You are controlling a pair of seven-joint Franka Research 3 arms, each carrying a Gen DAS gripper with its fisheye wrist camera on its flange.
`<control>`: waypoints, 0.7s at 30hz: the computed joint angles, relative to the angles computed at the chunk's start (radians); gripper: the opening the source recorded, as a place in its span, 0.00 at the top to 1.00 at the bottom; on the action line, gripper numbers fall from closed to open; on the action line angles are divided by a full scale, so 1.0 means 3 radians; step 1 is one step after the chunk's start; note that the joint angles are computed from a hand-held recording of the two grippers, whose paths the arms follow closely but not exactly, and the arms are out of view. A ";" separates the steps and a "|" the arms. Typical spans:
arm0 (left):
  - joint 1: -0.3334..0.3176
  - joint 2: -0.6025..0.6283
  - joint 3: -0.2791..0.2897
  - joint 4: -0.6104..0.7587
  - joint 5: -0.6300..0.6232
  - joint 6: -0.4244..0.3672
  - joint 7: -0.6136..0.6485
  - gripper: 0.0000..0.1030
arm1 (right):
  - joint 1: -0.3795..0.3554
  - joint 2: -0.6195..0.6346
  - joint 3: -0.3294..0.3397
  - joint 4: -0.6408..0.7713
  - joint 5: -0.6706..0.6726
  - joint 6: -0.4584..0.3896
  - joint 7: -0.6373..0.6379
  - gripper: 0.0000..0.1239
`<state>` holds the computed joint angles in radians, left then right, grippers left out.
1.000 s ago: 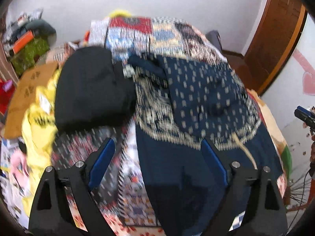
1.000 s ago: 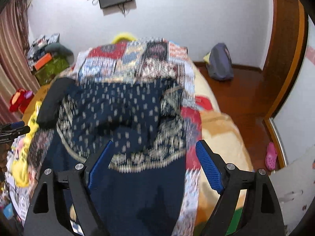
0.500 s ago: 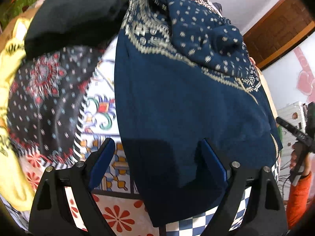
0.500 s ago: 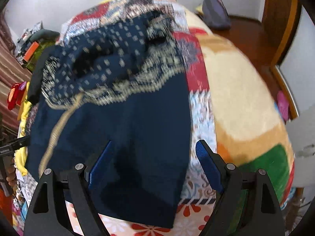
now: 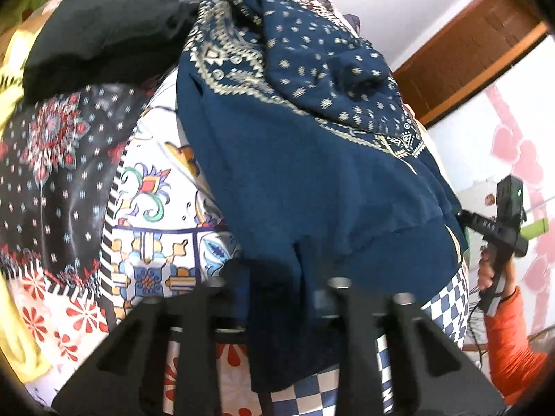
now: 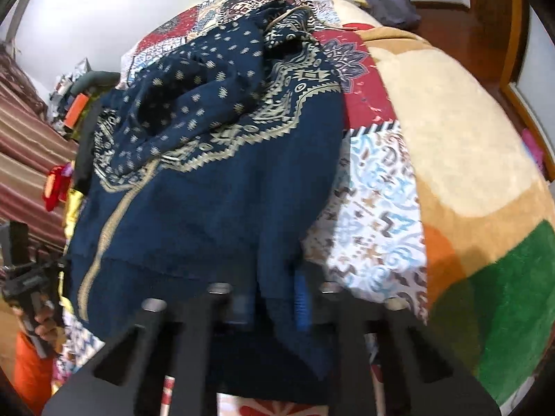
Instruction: Fold large clothes
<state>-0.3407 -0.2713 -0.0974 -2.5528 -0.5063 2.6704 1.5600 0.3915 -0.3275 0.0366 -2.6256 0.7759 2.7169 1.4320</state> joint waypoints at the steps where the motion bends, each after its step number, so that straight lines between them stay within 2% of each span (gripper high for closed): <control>1: 0.0028 0.0013 -0.0039 0.0024 0.0096 0.0012 -0.0053 0.88 | -0.0003 0.0003 0.0003 0.0029 -0.0006 -0.0005 0.0020 0.92; 3: 0.0076 0.0016 -0.0101 0.0069 0.0309 0.0034 -0.0156 0.91 | 0.0008 -0.0006 -0.0001 0.0100 -0.0017 0.0005 -0.0032 0.92; 6: 0.0071 0.0052 -0.0064 0.0204 0.0364 0.0083 -0.0143 0.91 | 0.0026 0.0008 -0.0015 0.0257 -0.0021 0.0063 -0.0146 0.92; 13: 0.0108 0.0308 0.0049 0.0839 0.0188 0.0255 0.0080 0.92 | -0.0036 0.0336 -0.0020 0.0915 -0.0164 0.0166 -0.0371 0.92; 17: 0.0322 0.0699 -0.0025 0.1404 0.0309 0.0302 0.0055 0.92 | -0.0133 0.0752 -0.0015 0.1448 -0.0230 0.0226 -0.0437 0.93; 19: 0.0456 0.0967 -0.0082 0.1715 0.0577 0.0369 -0.0135 0.92 | -0.0203 0.0992 0.0005 0.1720 -0.0251 0.0272 -0.0426 0.93; 21: 0.0565 0.1217 -0.0120 0.1996 0.0664 0.0362 -0.0243 0.92 | -0.0275 0.1200 0.0031 0.1930 -0.0243 0.0316 -0.0409 0.93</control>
<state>-0.1711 0.0939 -0.1334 -1.9539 -0.3071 2.7789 1.4871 0.3091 0.0325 0.0459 -2.0465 0.7030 2.8117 1.3094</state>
